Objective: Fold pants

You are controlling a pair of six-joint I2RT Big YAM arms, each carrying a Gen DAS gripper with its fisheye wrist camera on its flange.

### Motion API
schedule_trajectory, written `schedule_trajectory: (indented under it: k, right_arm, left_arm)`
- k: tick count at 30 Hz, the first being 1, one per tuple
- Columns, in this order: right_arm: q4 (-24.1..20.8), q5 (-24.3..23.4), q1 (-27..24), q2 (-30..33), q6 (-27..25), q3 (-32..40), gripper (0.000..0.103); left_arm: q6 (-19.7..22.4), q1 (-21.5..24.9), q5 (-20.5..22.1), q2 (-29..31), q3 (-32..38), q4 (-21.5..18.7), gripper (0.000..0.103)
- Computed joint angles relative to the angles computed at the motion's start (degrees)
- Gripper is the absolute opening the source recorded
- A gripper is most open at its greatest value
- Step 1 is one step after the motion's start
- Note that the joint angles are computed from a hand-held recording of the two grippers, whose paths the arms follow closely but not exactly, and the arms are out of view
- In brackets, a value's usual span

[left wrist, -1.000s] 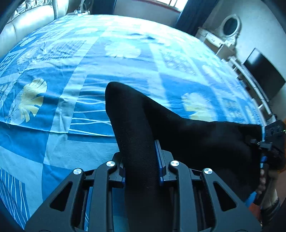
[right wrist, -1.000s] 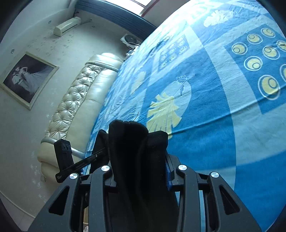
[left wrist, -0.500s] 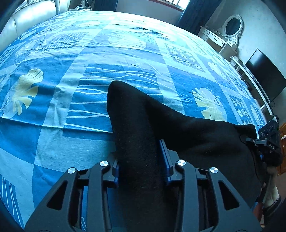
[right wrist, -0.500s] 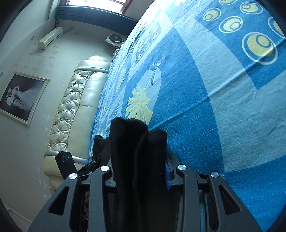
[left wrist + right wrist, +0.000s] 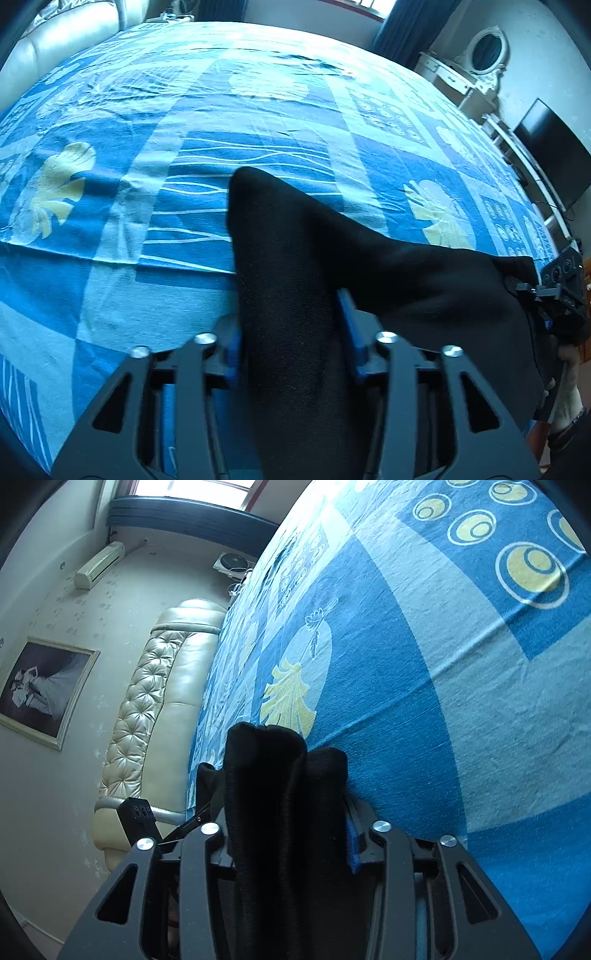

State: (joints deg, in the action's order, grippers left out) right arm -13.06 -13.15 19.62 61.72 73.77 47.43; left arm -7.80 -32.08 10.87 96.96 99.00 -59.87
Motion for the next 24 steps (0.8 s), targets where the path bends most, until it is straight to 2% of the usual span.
schedule_trajectory:
  k: [2, 3, 7, 11, 15, 19, 24]
  right_arm:
    - [-0.67, 0.22, 0.35, -0.89, 0.83, 0.0, 0.05]
    - [-1.27, 0.55, 0.58, -1.6, 1.33, -0.14, 0.053]
    - [-3.36, 2.01, 1.56, -6.83, 3.56, -2.37, 0.063]
    - [-7.0, 4.85, 3.96, -12.58, 4.97, -4.41, 0.07]
    - [-9.36, 9.22, 8.16, -17.63, 7.73, -6.72, 0.072]
    - [-9.34, 12.81, 12.76, -18.89, 10.08, -7.43, 0.072]
    - [-8.1, 13.09, 14.74, -15.63, 9.85, -5.92, 0.075]
  left_arm:
    - [-1.62, 0.67, 0.32, -0.39, -0.07, -0.29, 0.071]
    - [-2.33, 1.53, 2.54, -0.98, -0.63, -0.19, 0.071]
    - [-3.8, 3.75, 7.01, -4.41, -4.45, 0.39, 0.077]
    - [-6.39, 7.17, 16.21, -8.7, -10.67, 0.6, 0.084]
    - [-10.51, 9.85, 22.5, -13.5, -17.26, 2.75, 0.087]
    - [-10.44, 9.69, 23.59, -17.38, -21.5, 3.06, 0.087]
    - [-10.96, 8.34, 24.26, -18.89, -23.65, 4.28, 0.087]
